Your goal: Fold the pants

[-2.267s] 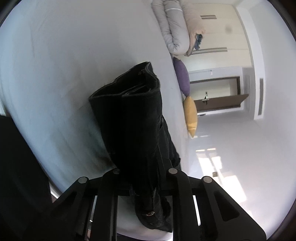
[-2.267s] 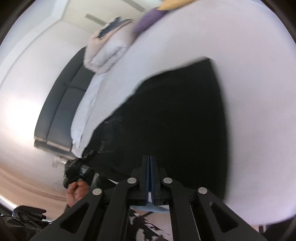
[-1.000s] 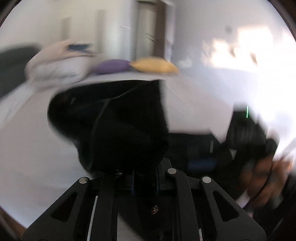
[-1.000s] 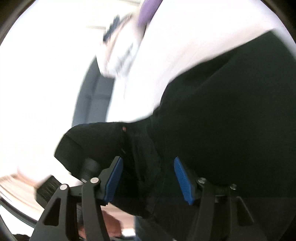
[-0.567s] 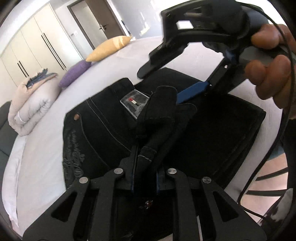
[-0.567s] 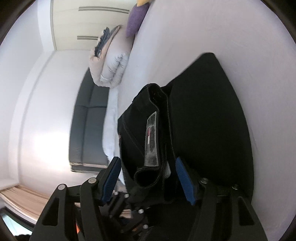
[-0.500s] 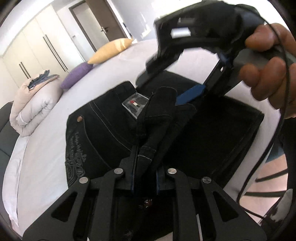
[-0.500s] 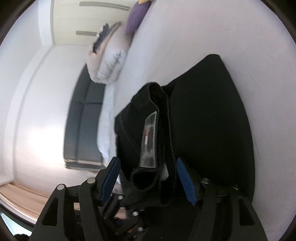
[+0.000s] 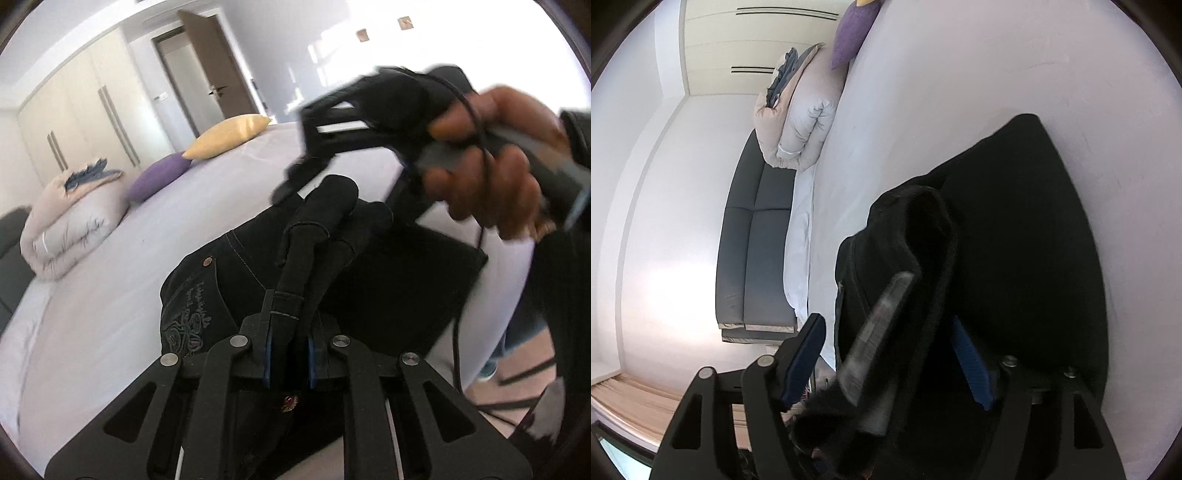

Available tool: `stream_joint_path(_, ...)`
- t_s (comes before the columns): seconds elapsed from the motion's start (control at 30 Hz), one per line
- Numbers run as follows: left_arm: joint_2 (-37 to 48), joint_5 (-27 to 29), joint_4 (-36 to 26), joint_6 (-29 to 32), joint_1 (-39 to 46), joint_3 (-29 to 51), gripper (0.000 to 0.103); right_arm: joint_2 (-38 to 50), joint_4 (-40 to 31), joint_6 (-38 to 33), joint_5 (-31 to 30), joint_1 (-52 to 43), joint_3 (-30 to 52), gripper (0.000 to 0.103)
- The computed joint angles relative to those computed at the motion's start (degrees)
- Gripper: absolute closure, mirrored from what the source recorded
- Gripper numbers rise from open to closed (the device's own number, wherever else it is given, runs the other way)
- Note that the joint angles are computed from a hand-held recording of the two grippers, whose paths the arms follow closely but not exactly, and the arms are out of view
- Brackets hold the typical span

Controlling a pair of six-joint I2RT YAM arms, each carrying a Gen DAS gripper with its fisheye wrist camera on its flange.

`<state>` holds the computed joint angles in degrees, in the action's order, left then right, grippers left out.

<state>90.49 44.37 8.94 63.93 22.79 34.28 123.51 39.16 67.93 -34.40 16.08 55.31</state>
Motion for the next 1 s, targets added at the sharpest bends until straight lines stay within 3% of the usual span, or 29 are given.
stream_joint_path(0.03,-1.11,0.95,0.18,1.59,1.05,-1.63,0.091,-0.32,-1.50,-0.76,0.05,-0.12,0.28,0.037)
stream_joint_path(0.1,-2.94,1.73,2.37,3.14,1.75,-5.06,0.091,-0.47,-6.54,-2.69,0.75,0.25,2.77,0.062)
stream_joint_path(0.17,-1.02,4.60,-0.74,7.65,5.45,-2.61,0.091,-0.57,-8.45,-3.17,1.66,0.32,3.48,0.071)
stream_joint_path(0.27,0.09,4.54,-1.43,8.68,4.91,-1.60,0.091,-2.63,-10.72,-5.88,4.20,0.16,2.35,0.085)
stream_joint_path(0.37,2.18,3.91,-0.08,9.30,3.32,-0.74,0.091,-5.97,-15.66,-11.05,8.24,0.80,1.91,0.088)
stream_joint_path(0.5,4.00,4.65,0.03,11.46,2.02,-0.26,0.091,-9.99,-15.72,-14.28,10.94,0.33,-2.62,0.089)
stream_joint_path(0.73,9.93,2.98,2.78,12.74,-1.57,2.21,0.091,-11.09,-12.43,-15.20,11.52,-1.69,-7.04,0.090)
stream_joint_path(1.0,10.50,3.37,-1.21,16.86,-1.15,3.42,0.091,-10.95,-6.97,-14.85,12.49,-2.45,-12.07,0.090)
